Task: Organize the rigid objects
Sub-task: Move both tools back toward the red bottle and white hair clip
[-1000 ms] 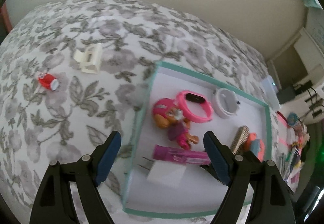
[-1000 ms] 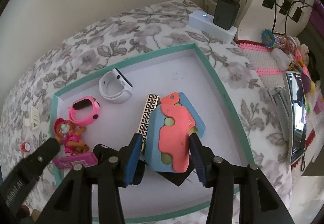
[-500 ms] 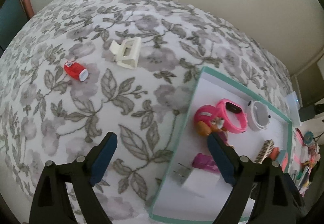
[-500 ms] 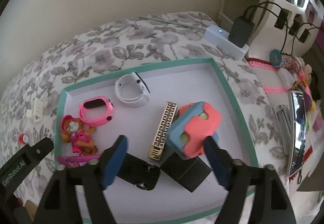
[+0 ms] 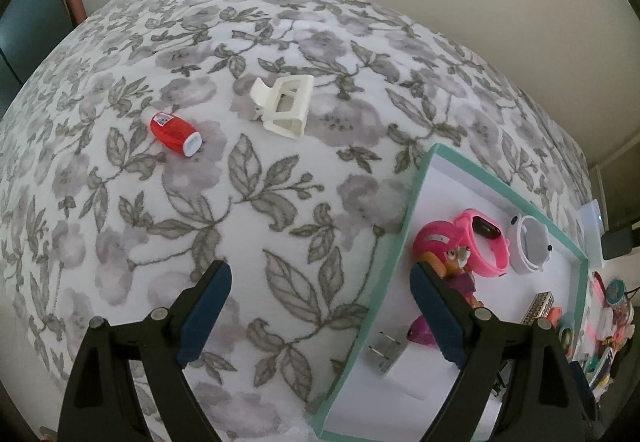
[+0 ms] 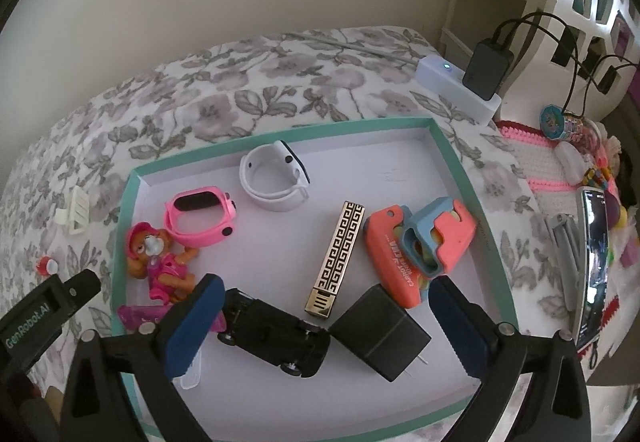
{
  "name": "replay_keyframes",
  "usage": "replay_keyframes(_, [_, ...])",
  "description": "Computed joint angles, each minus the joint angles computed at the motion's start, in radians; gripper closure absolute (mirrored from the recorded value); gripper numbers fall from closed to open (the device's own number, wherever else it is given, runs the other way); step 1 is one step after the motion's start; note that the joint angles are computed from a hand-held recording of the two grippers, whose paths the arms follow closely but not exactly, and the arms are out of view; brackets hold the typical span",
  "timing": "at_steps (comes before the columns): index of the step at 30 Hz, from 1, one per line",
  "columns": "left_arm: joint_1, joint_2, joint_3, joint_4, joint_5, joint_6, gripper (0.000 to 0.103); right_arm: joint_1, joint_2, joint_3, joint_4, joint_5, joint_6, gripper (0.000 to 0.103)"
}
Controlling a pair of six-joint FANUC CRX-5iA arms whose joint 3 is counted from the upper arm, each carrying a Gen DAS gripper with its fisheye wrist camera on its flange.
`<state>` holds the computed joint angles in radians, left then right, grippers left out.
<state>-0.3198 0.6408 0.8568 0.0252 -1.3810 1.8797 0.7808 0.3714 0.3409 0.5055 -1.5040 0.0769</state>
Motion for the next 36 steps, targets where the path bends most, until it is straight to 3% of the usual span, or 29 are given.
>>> replay_keyframes(14, [0.027,0.009,0.017,-0.015,-0.009,0.01,0.012,0.001,0.033,0.052,-0.002,0.012,0.038,0.0])
replay_keyframes(20, [0.05,0.014,0.029,-0.013,-0.011,0.006,0.012,0.007,0.032,0.058,-0.005,0.107,0.023,0.0])
replay_keyframes(27, [0.092,0.03,0.067,-0.056,-0.048,0.024,0.012,0.02,0.11,0.17,-0.012,0.13,0.097,0.0])
replay_keyframes(36, [0.165,0.037,0.052,-0.003,-0.046,0.03,0.012,0.032,0.182,0.276,-0.02,0.154,0.196,0.0])
